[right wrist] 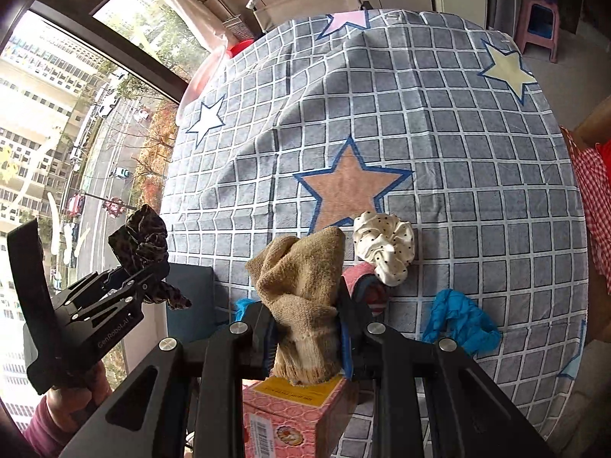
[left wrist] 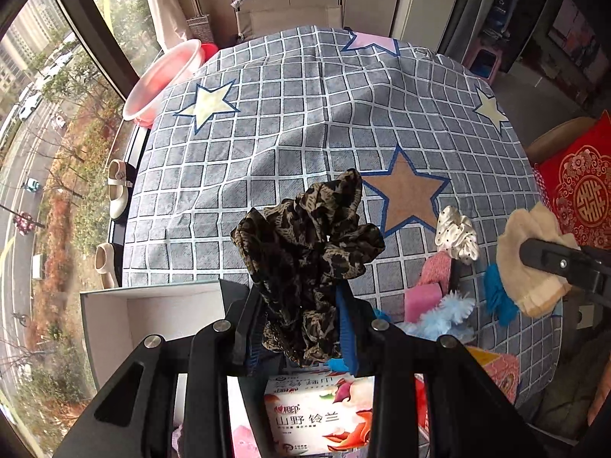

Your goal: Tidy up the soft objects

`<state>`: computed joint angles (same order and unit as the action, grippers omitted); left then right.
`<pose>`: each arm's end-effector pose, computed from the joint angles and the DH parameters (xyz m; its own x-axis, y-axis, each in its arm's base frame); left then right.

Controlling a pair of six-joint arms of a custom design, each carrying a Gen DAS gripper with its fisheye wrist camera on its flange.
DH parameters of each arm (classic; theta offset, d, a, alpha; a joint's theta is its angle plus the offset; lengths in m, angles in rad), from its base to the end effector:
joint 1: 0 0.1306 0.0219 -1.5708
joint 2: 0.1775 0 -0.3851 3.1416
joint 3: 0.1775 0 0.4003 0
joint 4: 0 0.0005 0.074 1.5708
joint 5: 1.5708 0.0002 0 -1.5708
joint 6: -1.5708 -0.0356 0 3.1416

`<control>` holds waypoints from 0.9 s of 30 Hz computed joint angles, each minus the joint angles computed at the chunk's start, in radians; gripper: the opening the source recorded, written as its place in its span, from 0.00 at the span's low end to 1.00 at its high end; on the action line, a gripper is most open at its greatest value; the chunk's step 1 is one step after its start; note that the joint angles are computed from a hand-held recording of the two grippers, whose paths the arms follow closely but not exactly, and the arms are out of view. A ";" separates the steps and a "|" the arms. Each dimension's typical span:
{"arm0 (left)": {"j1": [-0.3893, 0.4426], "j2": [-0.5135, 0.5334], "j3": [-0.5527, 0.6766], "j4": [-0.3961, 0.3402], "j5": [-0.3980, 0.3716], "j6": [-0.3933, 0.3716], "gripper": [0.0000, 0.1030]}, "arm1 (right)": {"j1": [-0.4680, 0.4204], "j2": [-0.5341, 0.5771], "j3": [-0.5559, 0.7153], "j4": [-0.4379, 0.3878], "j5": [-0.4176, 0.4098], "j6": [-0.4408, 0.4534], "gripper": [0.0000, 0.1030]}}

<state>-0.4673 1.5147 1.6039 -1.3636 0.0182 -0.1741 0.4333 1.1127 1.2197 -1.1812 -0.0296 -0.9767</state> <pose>0.4450 -0.2258 0.4437 -0.7621 0.5785 -0.2907 0.5962 0.8021 0.0334 0.3313 0.1539 0.4469 -0.8050 0.5402 -0.2451 0.4192 0.8104 0.4094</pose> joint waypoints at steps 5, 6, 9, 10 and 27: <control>0.027 -0.065 -0.047 -0.019 0.029 -0.037 0.35 | 0.071 0.013 0.040 -0.032 0.039 -0.039 0.26; 0.032 -0.076 -0.053 -0.023 0.035 -0.043 0.35 | 0.081 0.014 0.044 -0.037 0.045 -0.046 0.26; 0.049 -0.110 -0.072 -0.044 0.056 -0.058 0.35 | 0.116 0.013 0.059 -0.057 0.068 -0.079 0.26; 0.054 -0.121 -0.079 -0.051 0.063 -0.065 0.35 | 0.125 0.012 0.062 -0.062 0.072 -0.089 0.26; 0.148 -0.284 -0.221 -0.126 0.128 -0.196 0.35 | 0.345 -0.002 0.106 -0.162 0.201 -0.353 0.26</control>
<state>-0.3196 1.2306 1.3829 -1.4899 0.1462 -0.3699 0.7784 1.1108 1.3256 -1.3430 0.1712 -1.3298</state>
